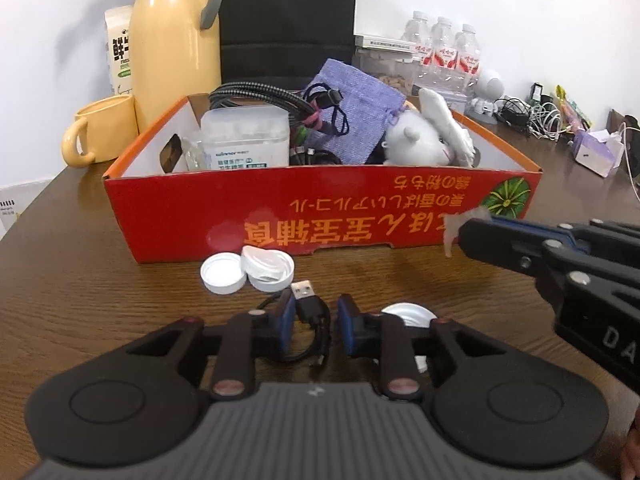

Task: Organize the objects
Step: 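Grasp the black USB cable with the left gripper while the right grasps a white cap, then carry the USB cable and white cap into the box and open both grippers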

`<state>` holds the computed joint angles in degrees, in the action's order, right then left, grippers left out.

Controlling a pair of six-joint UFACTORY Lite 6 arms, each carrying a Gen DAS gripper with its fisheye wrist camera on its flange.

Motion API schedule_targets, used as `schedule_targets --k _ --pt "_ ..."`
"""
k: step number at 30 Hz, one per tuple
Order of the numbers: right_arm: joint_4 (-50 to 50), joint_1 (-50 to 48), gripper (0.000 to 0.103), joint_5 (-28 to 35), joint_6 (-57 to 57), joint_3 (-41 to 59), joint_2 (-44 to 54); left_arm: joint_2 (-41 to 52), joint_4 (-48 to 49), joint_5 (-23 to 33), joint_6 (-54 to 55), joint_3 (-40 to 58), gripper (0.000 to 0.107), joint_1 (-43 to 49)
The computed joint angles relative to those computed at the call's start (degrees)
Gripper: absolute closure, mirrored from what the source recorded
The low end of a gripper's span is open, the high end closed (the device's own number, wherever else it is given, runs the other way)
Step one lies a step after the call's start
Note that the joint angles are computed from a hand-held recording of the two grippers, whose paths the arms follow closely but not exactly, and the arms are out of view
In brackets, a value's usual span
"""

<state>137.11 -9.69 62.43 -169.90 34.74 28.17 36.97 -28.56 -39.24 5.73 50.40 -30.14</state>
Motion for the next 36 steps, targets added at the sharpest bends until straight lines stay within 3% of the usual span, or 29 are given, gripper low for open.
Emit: schedule_targets --k 8,18,27,36 --pt "0.02 -0.05 0.099 -0.36 0.29 0.26 0.05 -4.41 4.01 -4.25 -4.26 -6.11 0.09 -0.34" --pt "-0.16 0.25 0.099 -0.54 1.67 -0.72 -4.27 -16.76 4.58 -7.23 -3.03 -12.85 0.09 -0.42" --pt "3.1 4.43 0.099 -5.57 5.87 5.51 -9.67 -17.0 5.75 -4.65 -1.19 -3.46 0.09 2.67" --pt "7.99 9.71 0.099 -13.74 11.09 23.19 -0.09 -6.25 6.75 -1.31 -0.21 13.46 0.09 7.14"
